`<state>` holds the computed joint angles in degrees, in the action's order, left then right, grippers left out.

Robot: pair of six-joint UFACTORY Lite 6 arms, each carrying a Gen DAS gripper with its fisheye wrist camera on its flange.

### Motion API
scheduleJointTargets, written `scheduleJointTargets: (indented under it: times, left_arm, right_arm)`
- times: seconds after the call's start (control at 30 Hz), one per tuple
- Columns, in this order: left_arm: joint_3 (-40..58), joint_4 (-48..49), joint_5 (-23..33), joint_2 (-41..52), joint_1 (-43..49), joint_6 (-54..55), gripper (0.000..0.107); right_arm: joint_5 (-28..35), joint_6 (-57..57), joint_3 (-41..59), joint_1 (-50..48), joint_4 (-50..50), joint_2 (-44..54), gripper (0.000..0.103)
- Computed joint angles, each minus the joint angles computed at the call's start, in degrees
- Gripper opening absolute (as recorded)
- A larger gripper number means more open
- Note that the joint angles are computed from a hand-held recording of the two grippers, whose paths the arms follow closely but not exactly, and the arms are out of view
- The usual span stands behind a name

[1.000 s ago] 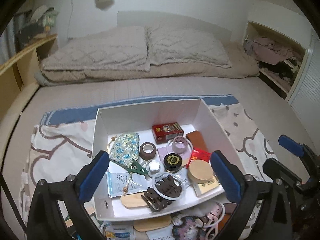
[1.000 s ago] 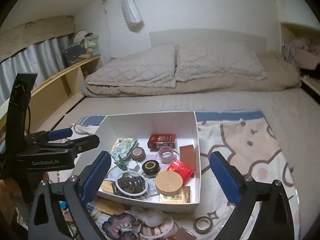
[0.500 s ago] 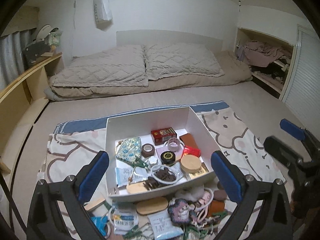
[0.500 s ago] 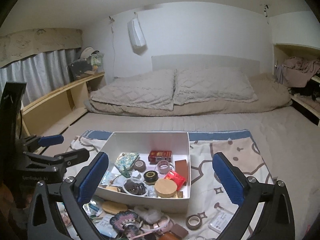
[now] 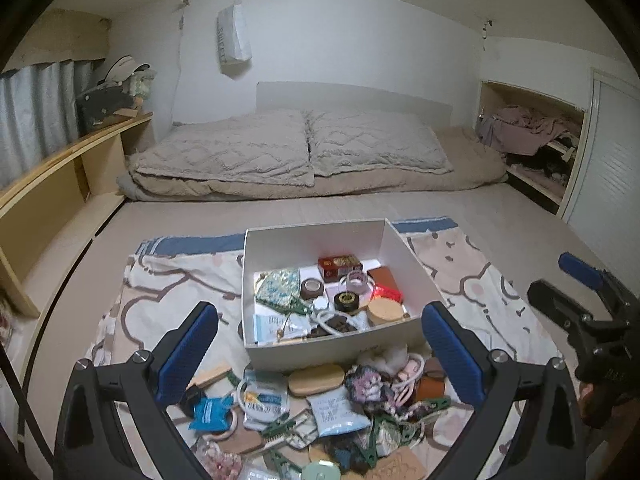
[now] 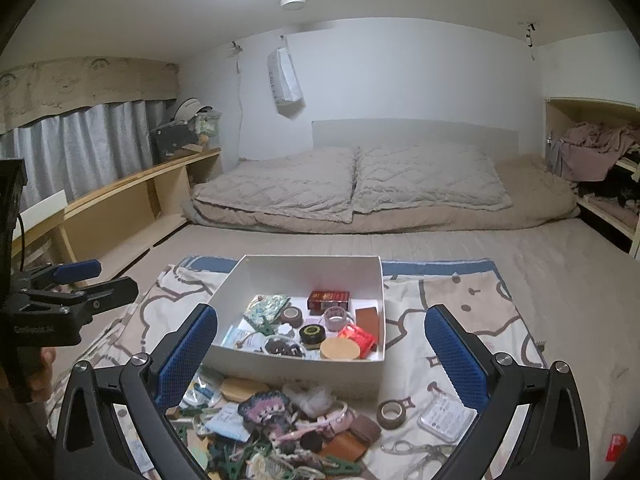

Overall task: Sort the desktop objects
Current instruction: 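Raise both grippers up and back away from the white box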

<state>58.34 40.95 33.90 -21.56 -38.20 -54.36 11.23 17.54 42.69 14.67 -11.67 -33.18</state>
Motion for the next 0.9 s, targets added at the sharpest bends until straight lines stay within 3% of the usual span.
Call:
scheduleJointTargets:
  times: [0.27, 0.63, 0.9]
  left_arm:
    - [-6.39, 6.27, 4.55, -4.70, -6.16, -8.59, 0.103]
    - [-13.90, 12.66, 11.08, -9.70, -14.21, -19.53, 0.103]
    - [-18.39, 11.70, 12.36, -14.73, -17.53, -22.36, 0.103]
  right_arm:
    - [4.01, 22.76, -5.23, 6.19, -22.46, -5.13, 0.103]
    - [8.65, 28.40, -10.20, 9.90, -26.96, -10.10, 0.103]
    - [11.56, 33.46, -12.57, 12.52, -31.62, -11.57, 0.103]
